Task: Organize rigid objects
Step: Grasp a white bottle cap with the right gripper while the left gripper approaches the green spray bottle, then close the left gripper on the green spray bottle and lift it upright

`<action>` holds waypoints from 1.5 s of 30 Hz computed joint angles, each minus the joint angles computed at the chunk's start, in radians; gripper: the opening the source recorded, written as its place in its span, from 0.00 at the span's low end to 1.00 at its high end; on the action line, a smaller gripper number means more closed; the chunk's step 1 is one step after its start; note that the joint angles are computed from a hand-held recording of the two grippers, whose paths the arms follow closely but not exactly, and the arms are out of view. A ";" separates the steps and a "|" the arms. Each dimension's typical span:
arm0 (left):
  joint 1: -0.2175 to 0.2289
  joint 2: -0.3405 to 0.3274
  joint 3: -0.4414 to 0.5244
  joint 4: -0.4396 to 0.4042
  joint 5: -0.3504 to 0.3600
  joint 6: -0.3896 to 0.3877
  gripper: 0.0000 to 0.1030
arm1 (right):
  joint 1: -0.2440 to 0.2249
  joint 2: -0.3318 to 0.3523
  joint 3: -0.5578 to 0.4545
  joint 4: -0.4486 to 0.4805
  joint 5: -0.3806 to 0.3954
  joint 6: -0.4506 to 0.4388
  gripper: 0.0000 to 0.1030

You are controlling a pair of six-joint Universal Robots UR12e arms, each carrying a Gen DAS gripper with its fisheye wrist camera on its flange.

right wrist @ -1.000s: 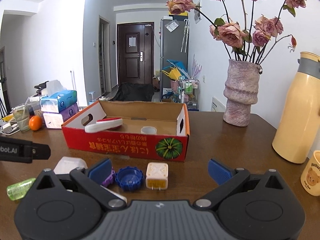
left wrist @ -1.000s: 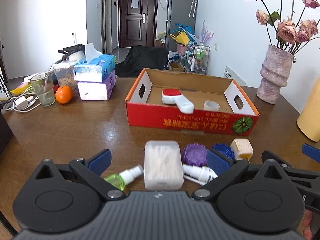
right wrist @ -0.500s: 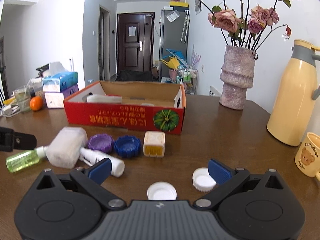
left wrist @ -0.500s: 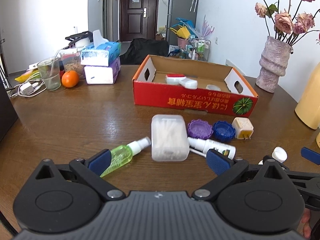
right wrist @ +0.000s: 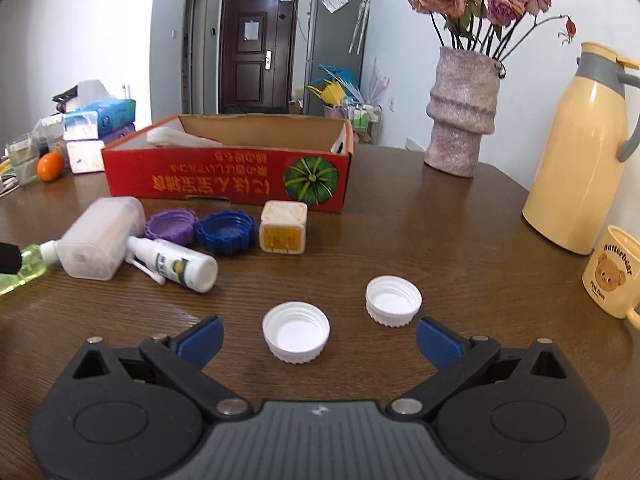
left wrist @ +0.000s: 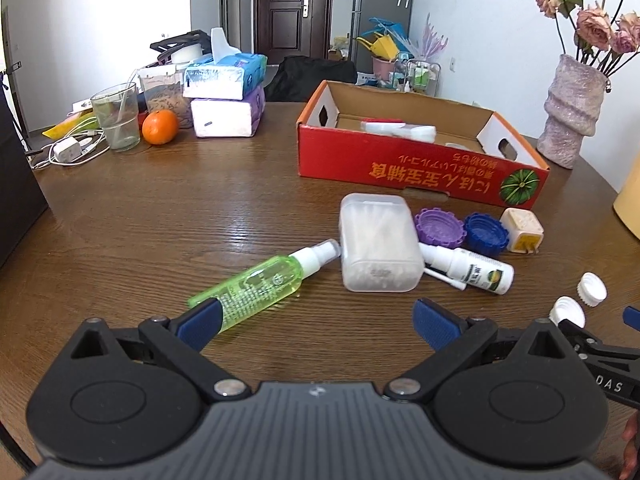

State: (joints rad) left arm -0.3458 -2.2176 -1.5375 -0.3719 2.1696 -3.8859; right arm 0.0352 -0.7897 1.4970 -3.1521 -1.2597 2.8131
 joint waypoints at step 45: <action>0.079 -0.038 -0.040 0.100 -0.052 0.181 1.00 | 0.002 0.050 -0.058 0.011 0.052 0.069 0.38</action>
State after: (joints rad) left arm -0.2663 -2.2554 -1.5776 -0.2721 2.1174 -3.7045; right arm 0.0376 -0.7392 1.4386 -3.1412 -1.2079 2.8817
